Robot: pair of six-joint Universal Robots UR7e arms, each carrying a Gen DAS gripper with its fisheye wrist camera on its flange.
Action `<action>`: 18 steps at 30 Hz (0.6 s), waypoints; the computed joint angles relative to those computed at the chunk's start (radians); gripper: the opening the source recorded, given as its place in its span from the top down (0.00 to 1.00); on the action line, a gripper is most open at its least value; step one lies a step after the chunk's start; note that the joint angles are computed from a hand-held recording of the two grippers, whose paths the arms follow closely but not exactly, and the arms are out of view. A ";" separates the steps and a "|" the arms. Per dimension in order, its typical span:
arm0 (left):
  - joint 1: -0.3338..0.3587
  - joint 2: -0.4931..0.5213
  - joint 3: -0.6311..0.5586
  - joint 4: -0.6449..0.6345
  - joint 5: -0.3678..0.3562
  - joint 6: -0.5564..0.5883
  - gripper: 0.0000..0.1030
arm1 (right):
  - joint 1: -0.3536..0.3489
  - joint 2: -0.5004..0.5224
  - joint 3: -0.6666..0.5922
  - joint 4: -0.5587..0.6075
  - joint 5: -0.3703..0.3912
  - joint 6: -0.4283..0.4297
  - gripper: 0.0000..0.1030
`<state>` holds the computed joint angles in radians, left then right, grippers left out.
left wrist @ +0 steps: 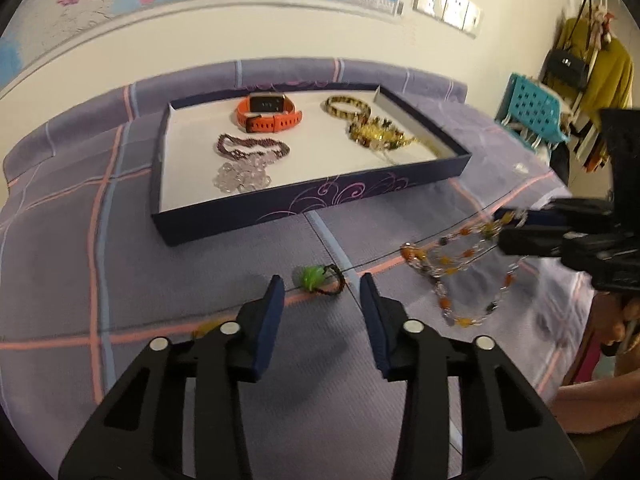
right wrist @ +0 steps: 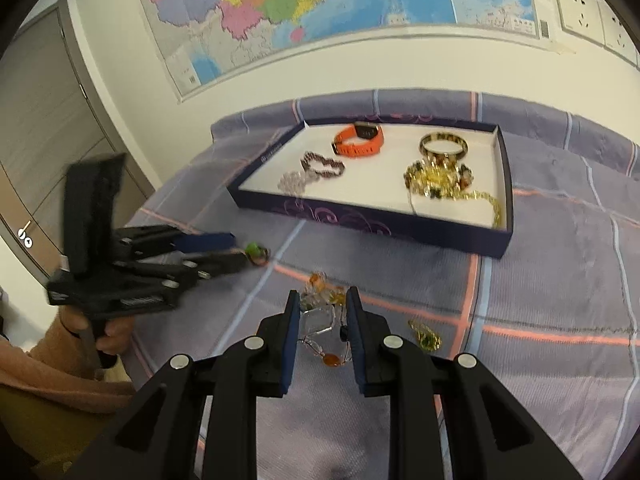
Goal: Organize jewelry
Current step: 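Grasp the amber-and-clear bead necklace with the right gripper while the left grasps the green ring, then lift the bead necklace and green ring and carry both over the box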
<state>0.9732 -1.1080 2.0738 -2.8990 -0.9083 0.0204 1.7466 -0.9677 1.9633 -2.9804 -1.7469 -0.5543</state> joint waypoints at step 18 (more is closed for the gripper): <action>-0.003 0.012 -0.023 0.006 -0.019 0.017 0.89 | 0.018 -0.016 -0.067 0.000 0.089 -0.006 0.79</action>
